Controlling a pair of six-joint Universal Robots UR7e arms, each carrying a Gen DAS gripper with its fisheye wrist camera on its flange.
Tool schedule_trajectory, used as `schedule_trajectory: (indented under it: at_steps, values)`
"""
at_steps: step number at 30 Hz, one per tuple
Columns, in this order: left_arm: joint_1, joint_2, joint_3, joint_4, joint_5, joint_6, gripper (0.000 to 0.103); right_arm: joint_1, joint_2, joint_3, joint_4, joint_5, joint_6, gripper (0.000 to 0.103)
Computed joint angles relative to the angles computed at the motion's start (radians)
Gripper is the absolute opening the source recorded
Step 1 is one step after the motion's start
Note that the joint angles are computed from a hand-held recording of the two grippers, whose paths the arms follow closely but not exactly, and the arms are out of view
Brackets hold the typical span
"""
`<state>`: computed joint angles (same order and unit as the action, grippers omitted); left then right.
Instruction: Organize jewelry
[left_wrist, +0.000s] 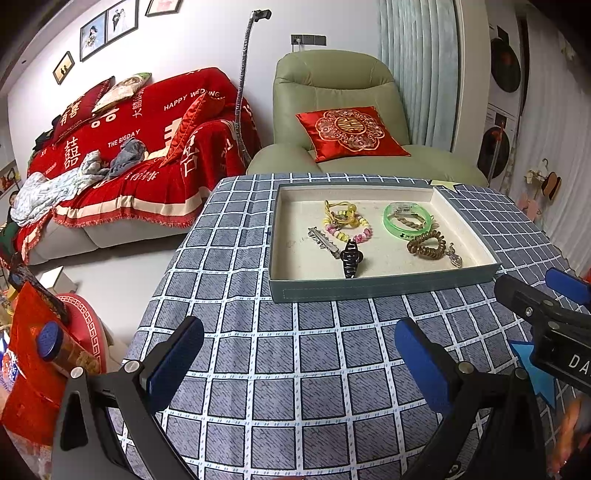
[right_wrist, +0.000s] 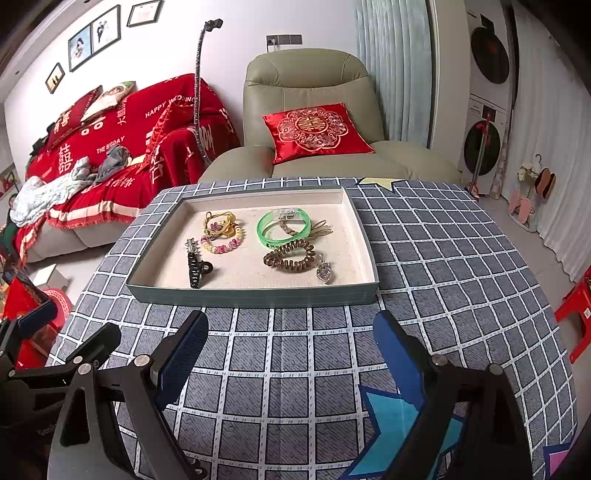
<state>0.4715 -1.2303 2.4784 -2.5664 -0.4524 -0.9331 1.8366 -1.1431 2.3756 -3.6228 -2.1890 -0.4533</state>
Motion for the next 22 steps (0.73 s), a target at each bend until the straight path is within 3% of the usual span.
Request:
schedule_trajectory:
  at_steps: [22]
  values:
    - [-0.001, 0.006, 0.007, -0.045, -0.009, 0.029, 0.103, 0.006, 0.007, -0.004, 0.000, -0.005, 0.005, 0.092]
